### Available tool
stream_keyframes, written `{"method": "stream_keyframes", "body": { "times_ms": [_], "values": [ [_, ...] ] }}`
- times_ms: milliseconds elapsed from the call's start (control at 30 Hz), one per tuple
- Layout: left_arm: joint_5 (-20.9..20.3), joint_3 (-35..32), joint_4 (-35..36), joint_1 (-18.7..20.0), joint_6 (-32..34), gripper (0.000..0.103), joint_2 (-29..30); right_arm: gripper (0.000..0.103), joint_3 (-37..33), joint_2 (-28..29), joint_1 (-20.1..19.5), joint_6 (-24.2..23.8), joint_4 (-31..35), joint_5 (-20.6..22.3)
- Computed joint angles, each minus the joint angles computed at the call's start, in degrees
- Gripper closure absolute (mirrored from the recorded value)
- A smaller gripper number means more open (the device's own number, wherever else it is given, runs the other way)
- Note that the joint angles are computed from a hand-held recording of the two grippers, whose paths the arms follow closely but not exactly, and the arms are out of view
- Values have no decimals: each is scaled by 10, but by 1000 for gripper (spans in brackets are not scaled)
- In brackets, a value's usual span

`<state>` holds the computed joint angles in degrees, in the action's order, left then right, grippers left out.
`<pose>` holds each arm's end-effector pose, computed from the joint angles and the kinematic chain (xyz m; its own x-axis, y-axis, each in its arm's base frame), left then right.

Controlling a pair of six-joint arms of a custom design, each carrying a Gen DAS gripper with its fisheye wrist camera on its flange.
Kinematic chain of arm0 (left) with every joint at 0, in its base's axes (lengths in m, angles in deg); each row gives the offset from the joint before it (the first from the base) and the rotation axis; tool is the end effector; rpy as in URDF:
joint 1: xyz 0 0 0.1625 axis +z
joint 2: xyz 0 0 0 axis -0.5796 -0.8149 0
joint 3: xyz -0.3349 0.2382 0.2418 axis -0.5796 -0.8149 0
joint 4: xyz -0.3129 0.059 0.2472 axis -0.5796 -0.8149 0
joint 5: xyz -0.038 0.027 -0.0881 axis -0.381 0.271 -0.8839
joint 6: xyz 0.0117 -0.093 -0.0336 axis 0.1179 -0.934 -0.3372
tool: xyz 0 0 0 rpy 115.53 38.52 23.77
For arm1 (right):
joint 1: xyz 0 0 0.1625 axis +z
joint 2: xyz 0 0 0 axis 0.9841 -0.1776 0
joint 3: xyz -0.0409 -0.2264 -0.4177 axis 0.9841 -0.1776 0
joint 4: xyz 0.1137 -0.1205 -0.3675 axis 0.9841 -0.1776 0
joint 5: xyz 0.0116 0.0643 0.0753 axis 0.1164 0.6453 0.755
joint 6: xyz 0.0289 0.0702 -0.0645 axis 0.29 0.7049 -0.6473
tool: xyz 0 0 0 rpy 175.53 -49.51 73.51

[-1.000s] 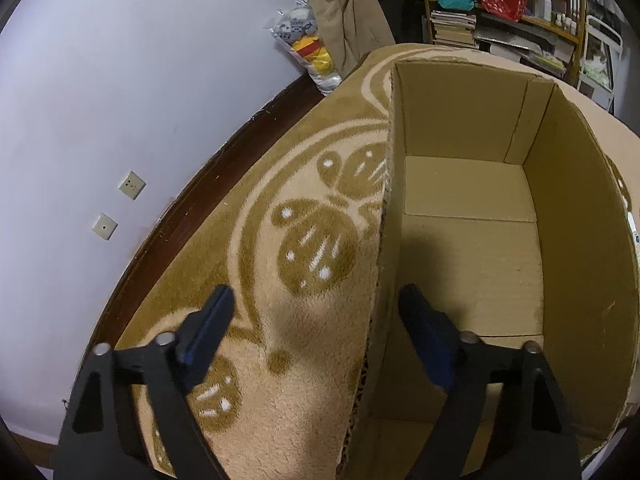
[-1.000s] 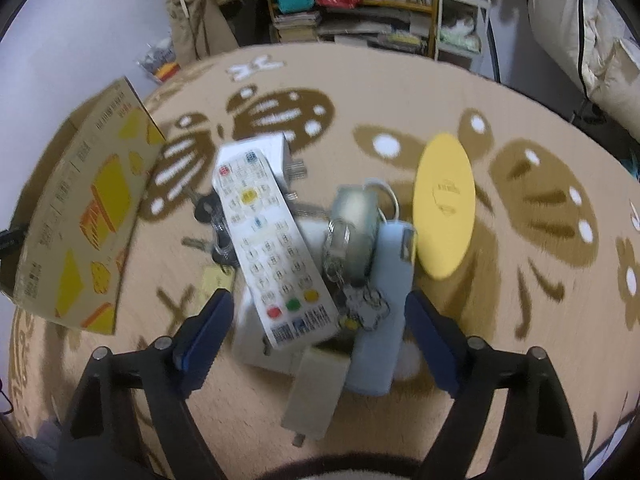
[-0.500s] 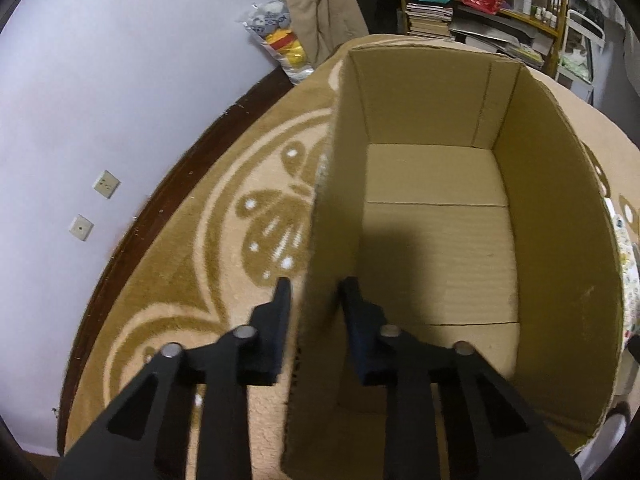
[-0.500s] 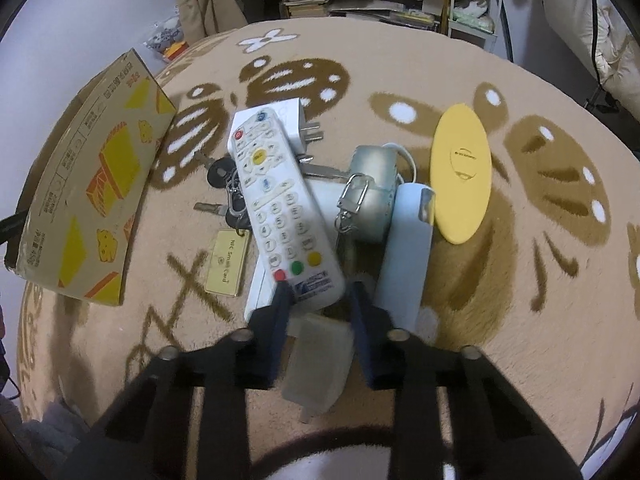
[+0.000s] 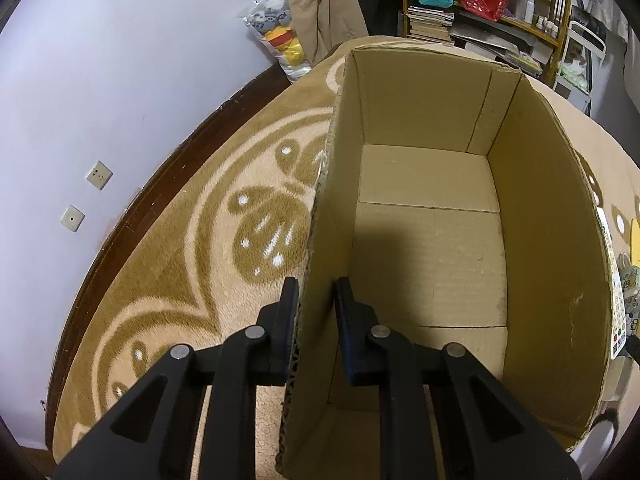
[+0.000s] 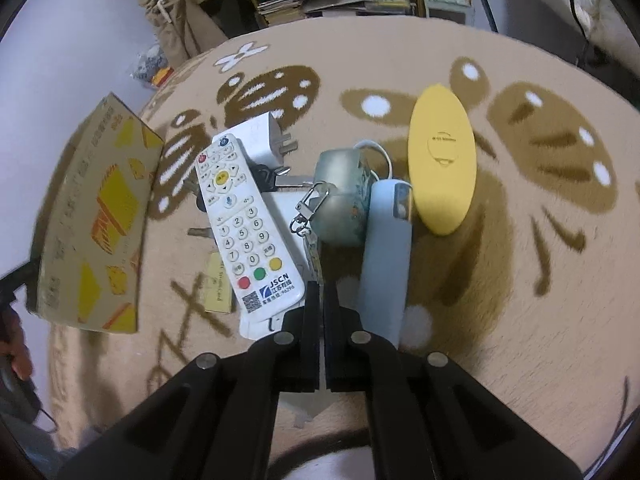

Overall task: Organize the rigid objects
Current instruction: 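Lower the left tool onto the box wall while the right tool approaches the white charger, then grasp the white square charger with the right gripper and lift it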

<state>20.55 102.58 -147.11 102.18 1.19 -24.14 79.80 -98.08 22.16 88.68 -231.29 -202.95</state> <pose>-0.0634 -0.7131 0.2861 -0.5458 -0.2423 -0.8021 0.2177 0.8834 -0.4150 0.2258 -0.6809 0.0869 -0.8753 0.0525 0.4808 -0.1510 0.9147 -0.3748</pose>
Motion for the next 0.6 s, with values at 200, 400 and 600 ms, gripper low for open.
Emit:
{"method": "stream_keyframes", "body": {
  "times_ms": [200,400,600],
  "values": [
    [2,2,0,0,1,85,-1,64,1,-2,8,-2,9,-8],
    [3,4,1,0,-2,85,-1,71,-7,5,9,13,59,-26],
    [3,0,22,0,-17,85,-2,78,-16,19,20,-5,53,-76]
  ]
}}
